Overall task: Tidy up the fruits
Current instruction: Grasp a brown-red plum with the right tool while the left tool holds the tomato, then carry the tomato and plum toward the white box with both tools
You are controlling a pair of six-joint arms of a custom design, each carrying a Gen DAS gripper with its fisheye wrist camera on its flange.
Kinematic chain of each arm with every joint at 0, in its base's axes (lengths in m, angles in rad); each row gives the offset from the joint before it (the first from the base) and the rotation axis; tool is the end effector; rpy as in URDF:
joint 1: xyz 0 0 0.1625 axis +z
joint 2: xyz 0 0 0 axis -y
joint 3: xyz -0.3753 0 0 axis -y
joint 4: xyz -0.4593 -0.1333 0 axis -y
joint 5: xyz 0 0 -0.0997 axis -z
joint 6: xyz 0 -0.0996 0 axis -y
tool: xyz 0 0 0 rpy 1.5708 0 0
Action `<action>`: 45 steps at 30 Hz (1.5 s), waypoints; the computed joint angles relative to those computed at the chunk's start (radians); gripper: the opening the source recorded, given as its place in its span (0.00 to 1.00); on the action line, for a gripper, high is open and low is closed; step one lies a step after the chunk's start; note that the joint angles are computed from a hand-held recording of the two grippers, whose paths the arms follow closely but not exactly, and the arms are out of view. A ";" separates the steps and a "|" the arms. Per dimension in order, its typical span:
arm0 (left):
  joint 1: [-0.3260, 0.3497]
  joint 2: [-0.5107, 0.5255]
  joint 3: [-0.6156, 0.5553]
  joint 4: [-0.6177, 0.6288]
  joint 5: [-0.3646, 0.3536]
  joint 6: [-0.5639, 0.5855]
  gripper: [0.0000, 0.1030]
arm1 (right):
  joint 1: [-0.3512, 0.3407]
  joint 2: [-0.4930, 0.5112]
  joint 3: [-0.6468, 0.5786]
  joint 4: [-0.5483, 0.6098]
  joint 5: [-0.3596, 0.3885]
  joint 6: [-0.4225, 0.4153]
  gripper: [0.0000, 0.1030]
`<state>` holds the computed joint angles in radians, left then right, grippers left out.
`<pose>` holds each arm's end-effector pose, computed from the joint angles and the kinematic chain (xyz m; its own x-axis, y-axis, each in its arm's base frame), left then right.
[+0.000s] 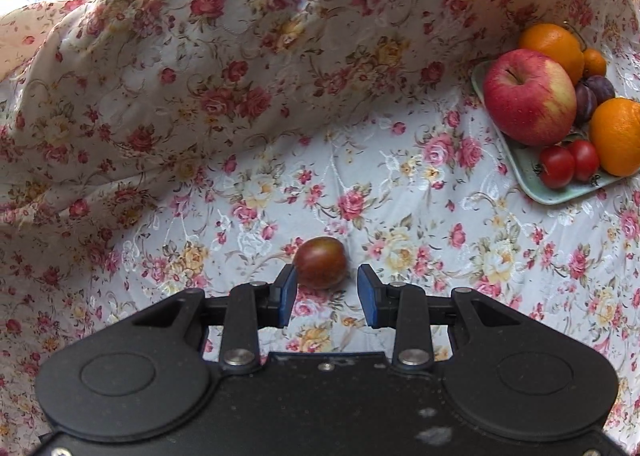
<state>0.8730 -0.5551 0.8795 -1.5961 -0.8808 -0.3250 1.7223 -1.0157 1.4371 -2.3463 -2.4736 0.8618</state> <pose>-0.3806 -0.7600 0.1111 -0.6419 0.3720 -0.6705 0.4316 0.8980 0.0850 0.1649 -0.7151 0.2703 -0.5329 0.8181 0.2162 0.4038 0.4704 -0.7847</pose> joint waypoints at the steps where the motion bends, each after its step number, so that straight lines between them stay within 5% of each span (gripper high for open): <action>1: 0.002 -0.002 -0.001 0.001 0.000 0.000 0.40 | -0.003 0.007 -0.005 -0.003 0.000 0.001 0.35; 29: 0.025 -0.039 -0.006 -0.004 -0.014 -0.016 0.40 | -0.042 0.096 -0.059 -0.032 -0.025 0.050 0.36; 45: 0.005 -0.092 0.064 -0.018 0.013 -0.023 0.40 | -0.019 -0.014 0.014 0.221 0.091 0.194 0.35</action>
<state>0.8782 -0.6472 0.9436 -1.6139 -0.8675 -0.3475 1.7030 -1.0292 1.4509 -2.1256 -2.3823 1.0555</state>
